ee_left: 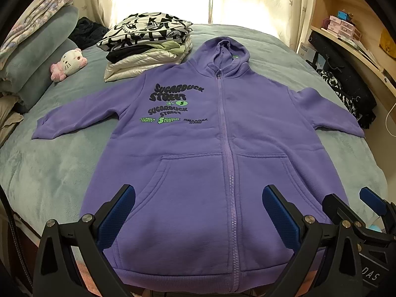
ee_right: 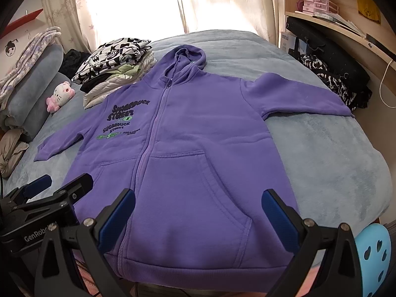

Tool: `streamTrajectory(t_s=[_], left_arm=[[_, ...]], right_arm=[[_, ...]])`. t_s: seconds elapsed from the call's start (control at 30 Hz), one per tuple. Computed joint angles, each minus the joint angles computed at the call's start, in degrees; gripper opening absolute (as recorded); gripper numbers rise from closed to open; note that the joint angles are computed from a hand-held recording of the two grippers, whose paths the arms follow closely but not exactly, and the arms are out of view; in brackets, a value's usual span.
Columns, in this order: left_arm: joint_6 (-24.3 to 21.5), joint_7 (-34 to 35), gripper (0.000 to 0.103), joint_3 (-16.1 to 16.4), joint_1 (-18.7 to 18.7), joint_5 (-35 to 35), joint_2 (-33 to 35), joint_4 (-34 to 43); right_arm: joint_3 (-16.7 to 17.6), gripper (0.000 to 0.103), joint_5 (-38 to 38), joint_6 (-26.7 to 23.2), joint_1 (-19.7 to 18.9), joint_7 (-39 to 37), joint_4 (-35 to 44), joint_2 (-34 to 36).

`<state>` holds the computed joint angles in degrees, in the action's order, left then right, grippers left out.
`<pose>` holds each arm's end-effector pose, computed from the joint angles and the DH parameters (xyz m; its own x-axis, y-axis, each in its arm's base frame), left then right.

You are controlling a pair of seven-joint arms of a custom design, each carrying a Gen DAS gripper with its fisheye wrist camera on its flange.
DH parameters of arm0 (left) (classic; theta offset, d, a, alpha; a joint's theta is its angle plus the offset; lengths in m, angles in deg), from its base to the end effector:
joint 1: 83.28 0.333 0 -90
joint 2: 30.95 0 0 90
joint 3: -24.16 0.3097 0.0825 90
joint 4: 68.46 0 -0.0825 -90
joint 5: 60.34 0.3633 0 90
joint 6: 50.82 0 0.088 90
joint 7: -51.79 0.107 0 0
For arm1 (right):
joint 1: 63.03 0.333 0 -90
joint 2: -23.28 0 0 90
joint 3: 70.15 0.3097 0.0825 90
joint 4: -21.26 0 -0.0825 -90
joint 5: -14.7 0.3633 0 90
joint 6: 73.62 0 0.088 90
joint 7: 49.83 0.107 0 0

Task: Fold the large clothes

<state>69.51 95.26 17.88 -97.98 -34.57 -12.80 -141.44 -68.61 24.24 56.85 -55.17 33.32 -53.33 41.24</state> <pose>0.6362 -0.2069 0.6315 0.3120 -0.9490 0.0462 -0.7508 -0.2760 -0.6001 0.6666 0.1110 0.6385 0.2462 -0.9640 -0.1004 -0.7724 -0.1326 -0.6212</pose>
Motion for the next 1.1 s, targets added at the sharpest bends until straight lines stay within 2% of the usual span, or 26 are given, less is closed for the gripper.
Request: streamTrajectory(t_s=[1.1], left_arm=[[-0.40, 0.21, 0.101, 0.13, 0.09, 0.12, 0.16, -0.16]], right_arm=[[0.08, 0.102, 0.36, -1.00, -0.13, 0.30, 0.43, 0.66]])
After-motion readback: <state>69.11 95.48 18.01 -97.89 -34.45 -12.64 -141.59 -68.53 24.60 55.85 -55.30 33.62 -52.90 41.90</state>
